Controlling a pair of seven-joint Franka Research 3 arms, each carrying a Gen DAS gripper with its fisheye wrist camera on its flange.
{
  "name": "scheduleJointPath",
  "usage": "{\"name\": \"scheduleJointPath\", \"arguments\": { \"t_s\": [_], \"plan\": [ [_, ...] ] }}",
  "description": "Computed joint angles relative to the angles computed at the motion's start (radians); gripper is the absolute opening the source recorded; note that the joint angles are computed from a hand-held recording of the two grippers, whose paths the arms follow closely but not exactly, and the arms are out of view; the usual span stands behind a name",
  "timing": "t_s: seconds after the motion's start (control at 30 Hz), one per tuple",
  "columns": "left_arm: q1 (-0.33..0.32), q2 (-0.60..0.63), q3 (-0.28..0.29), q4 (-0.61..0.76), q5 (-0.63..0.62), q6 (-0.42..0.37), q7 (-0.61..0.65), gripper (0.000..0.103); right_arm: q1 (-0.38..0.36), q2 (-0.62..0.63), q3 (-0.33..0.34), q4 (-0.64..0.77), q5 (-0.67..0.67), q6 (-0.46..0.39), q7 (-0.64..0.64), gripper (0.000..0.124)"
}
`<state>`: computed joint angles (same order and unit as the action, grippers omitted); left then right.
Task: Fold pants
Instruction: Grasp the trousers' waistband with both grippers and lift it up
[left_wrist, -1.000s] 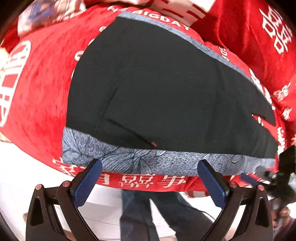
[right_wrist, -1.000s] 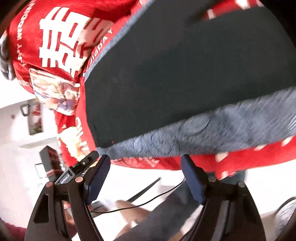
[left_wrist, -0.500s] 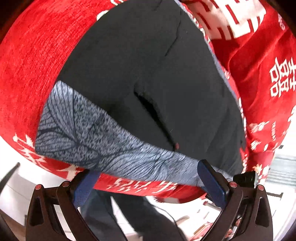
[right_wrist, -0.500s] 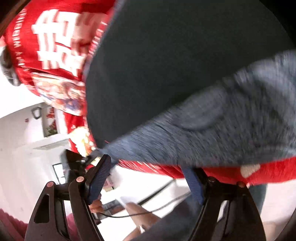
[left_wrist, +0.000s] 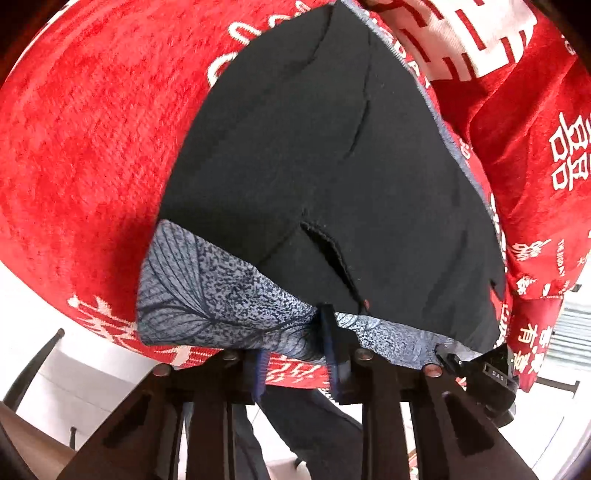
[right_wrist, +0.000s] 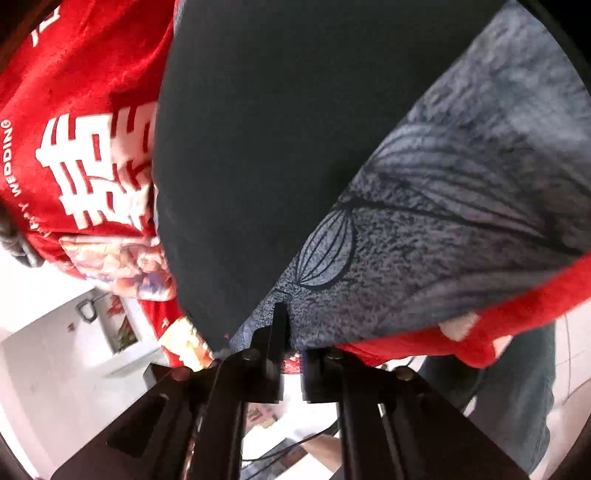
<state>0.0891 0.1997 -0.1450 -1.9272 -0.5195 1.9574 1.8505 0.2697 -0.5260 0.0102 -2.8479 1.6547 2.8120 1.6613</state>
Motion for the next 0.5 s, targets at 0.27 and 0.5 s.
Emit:
{"name": "scheduleJointPath", "arguments": {
  "t_s": [0.27,0.5],
  "plan": [
    [0.000,-0.032,-0.002,0.094,-0.075,-0.049,0.059,0.024,-0.076,-0.024,-0.079,0.137,-0.614,-0.101,0.197,0.006],
    [-0.038,0.107,-0.047,0.328,-0.120,0.077,0.024,0.024,-0.108,0.205,-0.222,0.427,-0.643,-0.268,-0.056,0.006]
  ]
}}
